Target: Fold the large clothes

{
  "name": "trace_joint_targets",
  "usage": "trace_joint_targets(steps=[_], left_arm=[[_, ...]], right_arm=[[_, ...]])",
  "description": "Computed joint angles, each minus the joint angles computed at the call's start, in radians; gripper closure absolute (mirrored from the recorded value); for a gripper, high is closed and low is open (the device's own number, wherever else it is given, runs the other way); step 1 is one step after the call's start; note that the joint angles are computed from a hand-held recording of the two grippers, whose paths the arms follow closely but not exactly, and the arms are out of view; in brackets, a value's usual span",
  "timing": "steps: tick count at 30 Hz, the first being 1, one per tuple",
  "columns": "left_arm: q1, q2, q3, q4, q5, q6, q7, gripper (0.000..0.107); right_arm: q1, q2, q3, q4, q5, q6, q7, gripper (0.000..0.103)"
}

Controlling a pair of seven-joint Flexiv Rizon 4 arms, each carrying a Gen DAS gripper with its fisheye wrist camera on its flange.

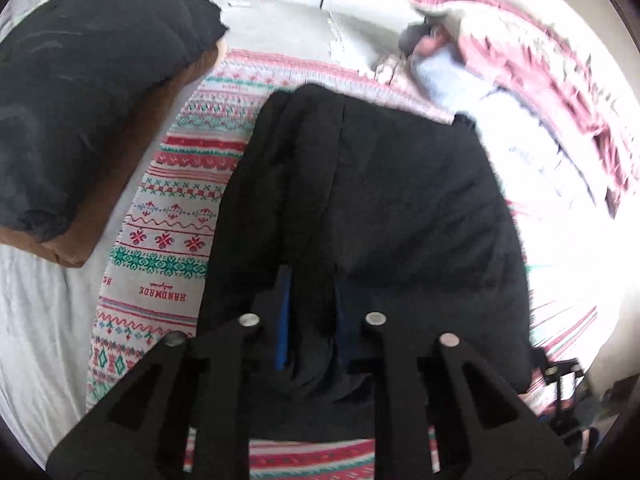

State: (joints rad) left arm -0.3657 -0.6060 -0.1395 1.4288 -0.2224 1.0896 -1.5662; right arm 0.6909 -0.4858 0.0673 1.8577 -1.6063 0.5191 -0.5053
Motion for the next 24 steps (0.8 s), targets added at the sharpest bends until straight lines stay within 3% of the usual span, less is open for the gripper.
trace_joint_targets(steps=[3,5,8,10,15,20,22,24], left_arm=[[0.025,0.104,-0.06,0.137,-0.042,0.133,0.059,0.089],[0.027,0.165,-0.066,0.214,-0.052,0.163,0.087,0.089],[-0.019,0.138,0.024,0.18,0.01,0.019,-0.007,0.089],[-0.013,0.091,0.031,0.148,0.02,-0.042,-0.035,0.087],[-0.014,0.068,0.026,0.136,0.059,-0.003,-0.005,0.083],[-0.015,0.055,0.027,0.12,0.067,-0.004,-0.016,0.08],[-0.014,0.053,0.027,0.117,0.07,-0.003,-0.014,0.078],[-0.013,0.063,0.025,0.13,0.07,0.0,-0.011,0.078]], right_arm=[[-0.009,0.032,0.007,0.034,-0.014,0.003,0.042,0.077],[-0.023,0.05,0.01,0.05,-0.041,0.016,0.061,0.077],[-0.009,0.025,0.017,0.054,-0.067,0.001,0.002,0.077],[0.002,0.004,0.016,0.047,-0.067,-0.01,-0.041,0.077],[-0.034,0.001,0.021,0.035,0.01,0.086,-0.068,0.076],[-0.023,-0.007,0.014,0.025,0.041,0.089,-0.047,0.075],[-0.027,0.011,0.016,0.028,0.049,0.106,0.003,0.067],[-0.026,0.035,0.034,0.031,0.108,0.109,-0.037,0.056]])
